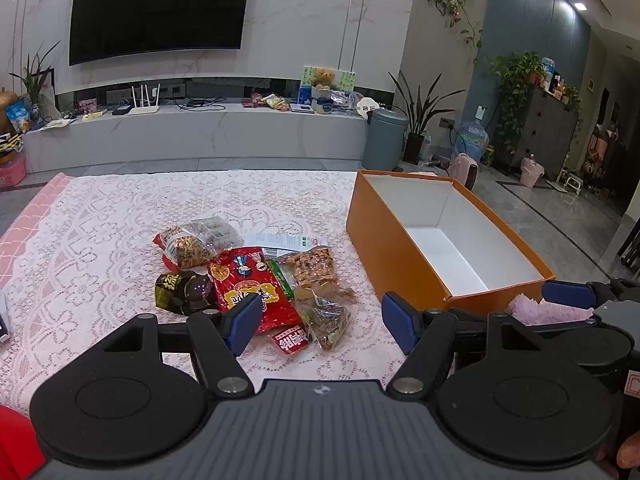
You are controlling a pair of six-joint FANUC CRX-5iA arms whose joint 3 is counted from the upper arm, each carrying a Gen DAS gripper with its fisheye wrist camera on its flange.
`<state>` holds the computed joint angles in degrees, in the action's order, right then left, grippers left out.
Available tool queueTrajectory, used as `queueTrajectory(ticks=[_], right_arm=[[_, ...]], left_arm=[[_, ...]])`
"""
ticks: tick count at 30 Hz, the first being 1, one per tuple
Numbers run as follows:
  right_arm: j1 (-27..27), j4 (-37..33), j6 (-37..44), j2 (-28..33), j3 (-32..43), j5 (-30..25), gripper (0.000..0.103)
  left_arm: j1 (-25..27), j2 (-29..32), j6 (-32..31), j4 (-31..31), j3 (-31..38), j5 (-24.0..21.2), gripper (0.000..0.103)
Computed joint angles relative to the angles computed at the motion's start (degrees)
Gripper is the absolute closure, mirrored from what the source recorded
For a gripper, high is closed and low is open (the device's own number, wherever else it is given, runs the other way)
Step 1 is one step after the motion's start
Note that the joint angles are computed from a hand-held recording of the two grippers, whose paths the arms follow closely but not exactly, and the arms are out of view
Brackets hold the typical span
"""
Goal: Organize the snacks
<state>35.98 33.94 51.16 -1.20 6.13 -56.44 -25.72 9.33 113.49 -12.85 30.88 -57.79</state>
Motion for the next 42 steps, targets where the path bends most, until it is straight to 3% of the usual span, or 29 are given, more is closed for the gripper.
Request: queueTrajectory(ticks=[42], right_arm=[[-0.2, 0.6, -1.3, -0.1, -0.4, 0.1, 0.003]], left_arm=[[-0.3, 1.1, 0.4, -1.4, 2.5, -3.8, 0.023]])
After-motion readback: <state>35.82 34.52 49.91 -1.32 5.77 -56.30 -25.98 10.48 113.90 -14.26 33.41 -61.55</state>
